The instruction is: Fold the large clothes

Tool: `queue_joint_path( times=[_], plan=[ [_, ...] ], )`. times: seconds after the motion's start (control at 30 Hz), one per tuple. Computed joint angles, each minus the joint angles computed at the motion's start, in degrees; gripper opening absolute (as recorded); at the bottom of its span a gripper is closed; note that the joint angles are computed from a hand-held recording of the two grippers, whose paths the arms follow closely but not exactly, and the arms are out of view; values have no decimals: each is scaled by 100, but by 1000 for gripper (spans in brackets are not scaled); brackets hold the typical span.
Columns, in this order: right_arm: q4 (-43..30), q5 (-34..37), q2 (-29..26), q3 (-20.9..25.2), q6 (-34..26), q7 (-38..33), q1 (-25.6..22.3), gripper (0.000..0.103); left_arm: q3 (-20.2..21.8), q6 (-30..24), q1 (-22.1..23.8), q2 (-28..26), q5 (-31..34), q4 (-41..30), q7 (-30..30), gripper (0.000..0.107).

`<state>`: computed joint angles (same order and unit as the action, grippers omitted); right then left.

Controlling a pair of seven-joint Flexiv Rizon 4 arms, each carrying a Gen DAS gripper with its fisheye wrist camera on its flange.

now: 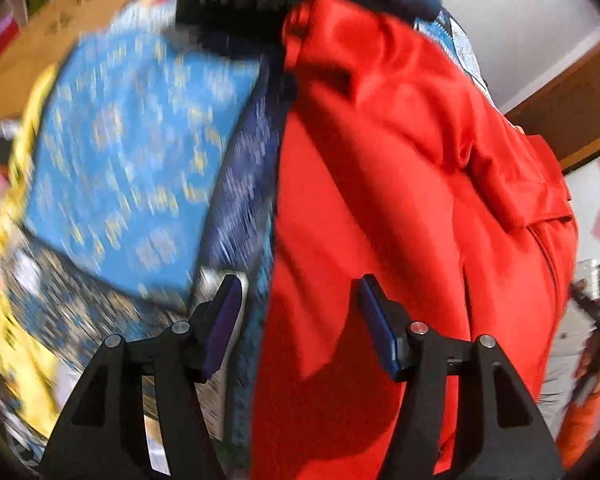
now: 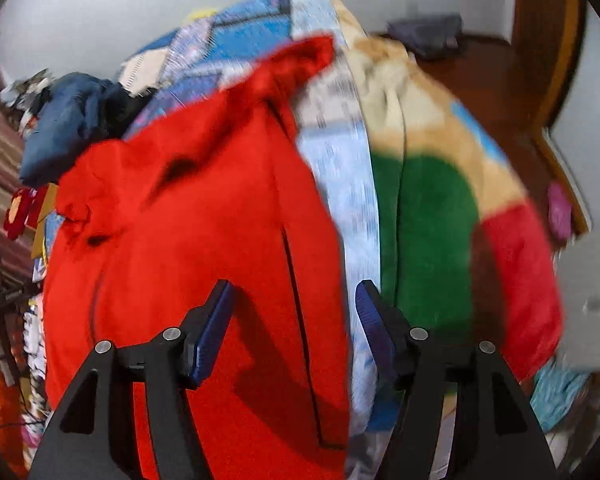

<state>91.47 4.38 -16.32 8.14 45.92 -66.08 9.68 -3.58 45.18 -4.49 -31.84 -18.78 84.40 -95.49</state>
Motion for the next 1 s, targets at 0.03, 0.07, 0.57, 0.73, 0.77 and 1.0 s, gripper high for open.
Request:
queue_joint_path(
  times=[0.03,0.07,0.57,0.73,0.77,1.0],
  plan=[
    [59,104,9,30,48,25,-12,59,-147,76,96,41,-276,197,93,60],
    [169,148,40,41,198,90,0,59,-239,131,149,66,-472,326,170,60],
    [376,32,173,181,1034,-80,142,9,-767,1368,24,566,-1991,1191,1368,4],
    [-259,198,25,196,1114,-560,84,9,-745,1870,-43,497,-2010,625,1473,4],
    [-355,248,-4,202,1136,-616,71,9,-723,1966,-58,464,-1953,505,1450,4],
    [-1107,-561,-677,-242,1383,-93,281,9,425,1780,-531,-393,-93,-1049,-82,4]
  ],
)
